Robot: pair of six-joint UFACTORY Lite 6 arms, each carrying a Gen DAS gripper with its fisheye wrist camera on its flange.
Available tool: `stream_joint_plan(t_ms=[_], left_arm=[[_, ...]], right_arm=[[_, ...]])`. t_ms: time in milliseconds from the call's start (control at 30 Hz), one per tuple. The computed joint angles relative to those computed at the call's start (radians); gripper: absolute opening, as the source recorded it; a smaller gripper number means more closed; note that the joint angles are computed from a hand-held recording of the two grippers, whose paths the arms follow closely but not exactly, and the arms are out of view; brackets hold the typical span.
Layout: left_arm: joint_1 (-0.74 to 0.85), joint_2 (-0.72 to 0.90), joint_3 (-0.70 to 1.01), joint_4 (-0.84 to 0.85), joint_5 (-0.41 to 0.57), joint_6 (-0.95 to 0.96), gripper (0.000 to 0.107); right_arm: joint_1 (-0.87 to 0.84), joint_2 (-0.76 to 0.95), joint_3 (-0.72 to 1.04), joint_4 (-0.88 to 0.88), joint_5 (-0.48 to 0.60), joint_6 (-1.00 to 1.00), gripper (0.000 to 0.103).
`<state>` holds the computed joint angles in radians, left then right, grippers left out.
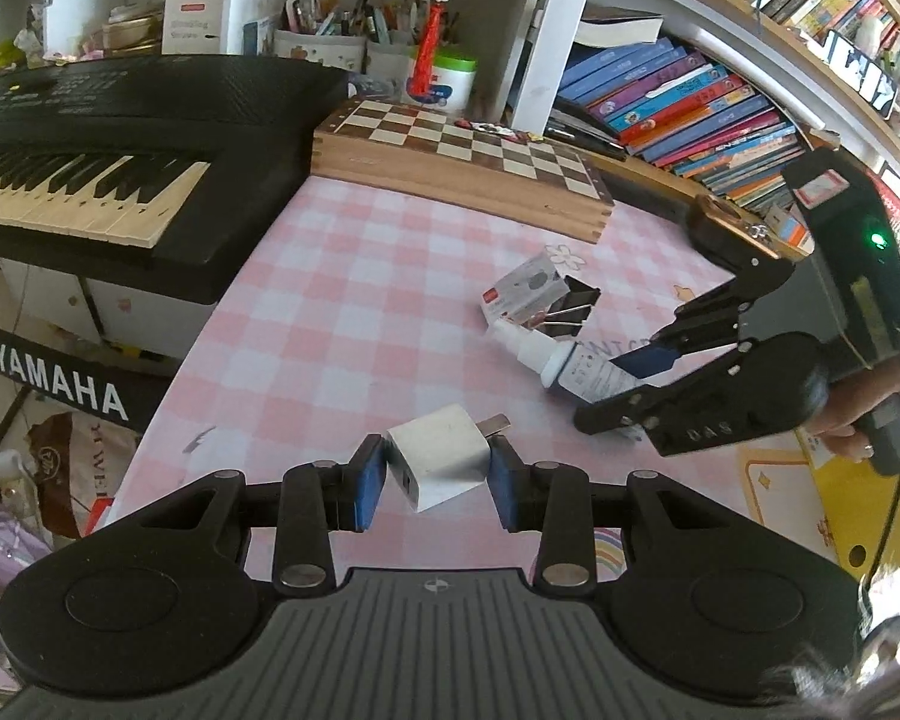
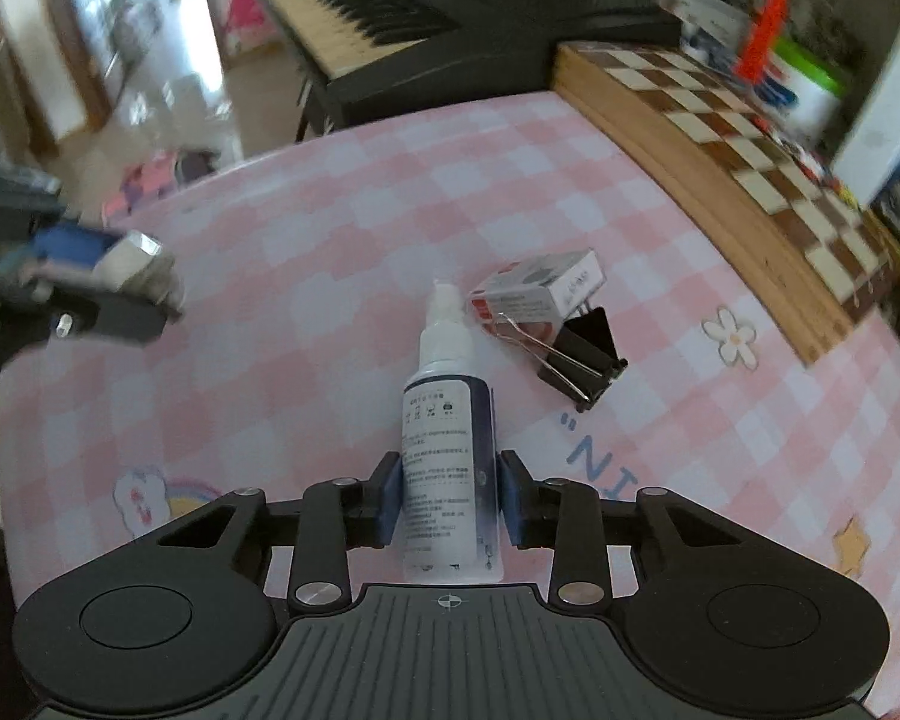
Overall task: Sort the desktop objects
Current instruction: 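Carry the white charger and spray bottle toward the yellow box with both tools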
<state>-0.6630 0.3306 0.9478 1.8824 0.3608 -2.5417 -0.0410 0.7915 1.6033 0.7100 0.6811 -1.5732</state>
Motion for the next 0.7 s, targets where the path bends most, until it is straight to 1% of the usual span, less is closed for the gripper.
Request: stream_joint_plan(t_ms=[100, 233, 333, 467, 600, 700], left_arm=[[-0.007, -0.022, -0.021, 0.020, -0.001, -0.018, 0.034], [-0.013, -0.043, -0.033, 0.005, -0.003, 0.006, 0.034], [-0.020, -0.059, -0.037, -0.005, 0.000, 0.017, 0.034], [-0.030, -0.066, -0.032, 0.007, -0.014, -0.002, 0.034], [-0.051, -0.057, -0.013, 0.029, -0.036, -0.007, 0.034], [-0.083, -0.056, 0.003, 0.032, -0.038, 0.004, 0.034]], right_arm=[[-0.012, -0.046, -0.079, 0.047, -0.028, -0.016, 0.033], [-0.039, -0.158, -0.252, 0.116, -0.064, -0.092, 0.033], [-0.075, -0.275, -0.411, 0.242, -0.110, -0.188, 0.033], [-0.158, -0.405, -0.563, 0.420, -0.115, -0.239, 0.033], [-0.230, -0.548, -0.735, 0.628, -0.154, -0.356, 0.033], [-0.286, -0.656, -0.848, 0.708, -0.135, -0.398, 0.033]])
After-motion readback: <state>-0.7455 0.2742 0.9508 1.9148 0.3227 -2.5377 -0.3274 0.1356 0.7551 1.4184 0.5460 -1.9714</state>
